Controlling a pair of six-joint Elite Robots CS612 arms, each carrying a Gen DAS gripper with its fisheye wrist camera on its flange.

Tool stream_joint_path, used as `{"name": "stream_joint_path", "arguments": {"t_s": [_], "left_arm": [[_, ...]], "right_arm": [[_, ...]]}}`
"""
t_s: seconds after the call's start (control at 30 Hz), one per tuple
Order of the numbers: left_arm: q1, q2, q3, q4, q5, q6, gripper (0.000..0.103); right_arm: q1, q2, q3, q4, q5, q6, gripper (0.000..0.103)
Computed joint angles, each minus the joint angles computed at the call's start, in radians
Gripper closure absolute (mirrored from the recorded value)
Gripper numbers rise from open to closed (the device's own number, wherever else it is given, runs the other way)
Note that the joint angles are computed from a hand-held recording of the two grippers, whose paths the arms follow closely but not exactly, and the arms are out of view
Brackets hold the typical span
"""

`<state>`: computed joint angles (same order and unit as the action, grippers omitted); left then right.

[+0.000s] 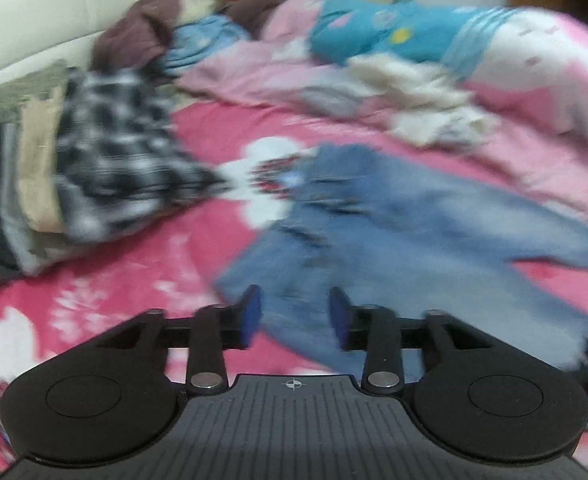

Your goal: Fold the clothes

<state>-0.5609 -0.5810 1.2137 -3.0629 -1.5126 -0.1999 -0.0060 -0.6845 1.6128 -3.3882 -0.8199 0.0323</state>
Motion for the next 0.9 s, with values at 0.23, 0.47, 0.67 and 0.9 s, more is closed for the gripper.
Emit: {"name": "stream_joint_path", "arguments": {"t_s": [0.23,0.47,0.67,0.9], "left_arm": [[-0.065,0.049,-0.035,-0.082,-0.213,-0.097,0.05],[-0.106,0.25,-0.361,-0.135,-0.103,-0.247,0.05],[-0.105,0.464,-0.743,0.057,-0.076,-0.329,0.06],[-0.107,0.514,-0.779,0.091,-0.025,-0.376,0.067]], "right_arm": [[-0.069,-0.09,0.11,-0.108,-0.248,0.08,0.103],[-0.087,-0.04,-0.052,-0.01,-0.428,-0.027,0.102],[-0.088,0.102,-0.328,0.176,-0.432,-0.152,0.102],[-0.064,0.304,-0.685,0.457,-0.379,-0.279,0.103]]}}
